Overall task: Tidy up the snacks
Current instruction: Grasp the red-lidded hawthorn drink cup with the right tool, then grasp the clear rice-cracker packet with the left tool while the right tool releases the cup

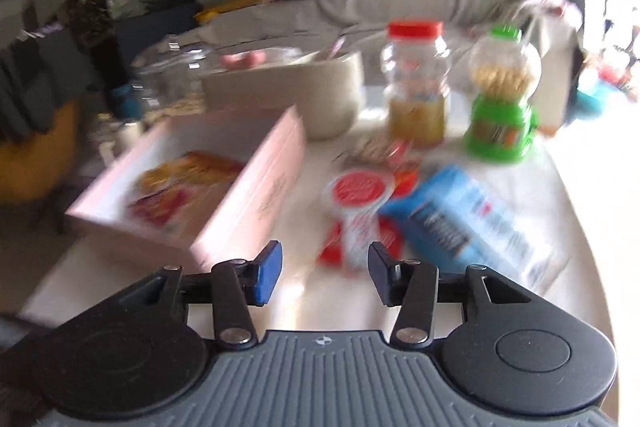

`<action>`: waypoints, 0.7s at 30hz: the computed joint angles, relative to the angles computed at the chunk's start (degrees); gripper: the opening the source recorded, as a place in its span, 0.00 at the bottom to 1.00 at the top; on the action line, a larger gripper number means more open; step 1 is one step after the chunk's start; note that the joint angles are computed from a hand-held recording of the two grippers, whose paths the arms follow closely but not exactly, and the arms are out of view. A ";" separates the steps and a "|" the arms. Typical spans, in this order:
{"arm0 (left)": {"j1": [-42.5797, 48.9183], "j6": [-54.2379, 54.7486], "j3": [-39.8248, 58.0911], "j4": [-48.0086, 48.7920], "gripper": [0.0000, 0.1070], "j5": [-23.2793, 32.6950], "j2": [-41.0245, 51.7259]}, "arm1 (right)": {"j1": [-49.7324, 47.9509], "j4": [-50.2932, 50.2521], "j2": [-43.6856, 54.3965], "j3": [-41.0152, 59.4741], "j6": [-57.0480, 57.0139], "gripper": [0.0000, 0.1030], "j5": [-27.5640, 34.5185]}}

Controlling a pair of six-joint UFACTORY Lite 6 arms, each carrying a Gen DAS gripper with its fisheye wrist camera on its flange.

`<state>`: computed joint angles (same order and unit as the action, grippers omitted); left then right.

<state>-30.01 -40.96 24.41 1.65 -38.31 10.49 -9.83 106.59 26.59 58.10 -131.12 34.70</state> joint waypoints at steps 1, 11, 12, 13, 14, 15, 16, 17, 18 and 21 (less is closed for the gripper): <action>-0.10 0.04 0.01 0.06 0.27 0.41 -0.21 | 1.63 2.70 2.53 2.51 -0.78 0.46 -1.90; 0.31 0.91 0.09 -1.00 0.27 2.21 -0.56 | 0.95 4.59 0.97 -3.33 -6.51 0.22 -2.99; 0.30 1.00 0.74 -1.27 0.27 2.06 0.19 | -0.84 1.41 -1.05 -6.09 -5.31 0.22 -1.76; 0.19 1.24 1.67 -1.69 0.27 2.12 1.02 | -2.74 -2.15 -2.96 -8.72 -3.88 0.22 -0.60; 0.01 1.69 2.64 -2.32 0.27 2.38 1.74 | -4.64 -5.14 -4.83 -11.20 -2.88 0.22 0.39; -0.20 2.33 3.73 -3.04 0.27 2.76 2.44 | -6.71 -7.67 -6.57 -13.62 -2.60 0.22 1.49; -0.48 3.10 4.90 -3.78 0.27 3.21 3.03 | -8.88 -9.64 -8.11 -15.88 -2.68 0.22 2.57; -0.81 4.06 6.14 -4.59 0.27 3.55 3.64 | -11.13 -11.47 -9.18 -17.61 -2.50 0.22 3.83; -1.20 5.39 7.68 -5.66 0.27 3.98 4.45 | -13.43 -13.23 -10.24 -18.96 -1.80 0.22 5.03; -3.43 12.82 13.01 -13.28 0.27 6.74 7.08 | -19.33 -13.03 -12.29 -22.36 -3.43 0.22 7.35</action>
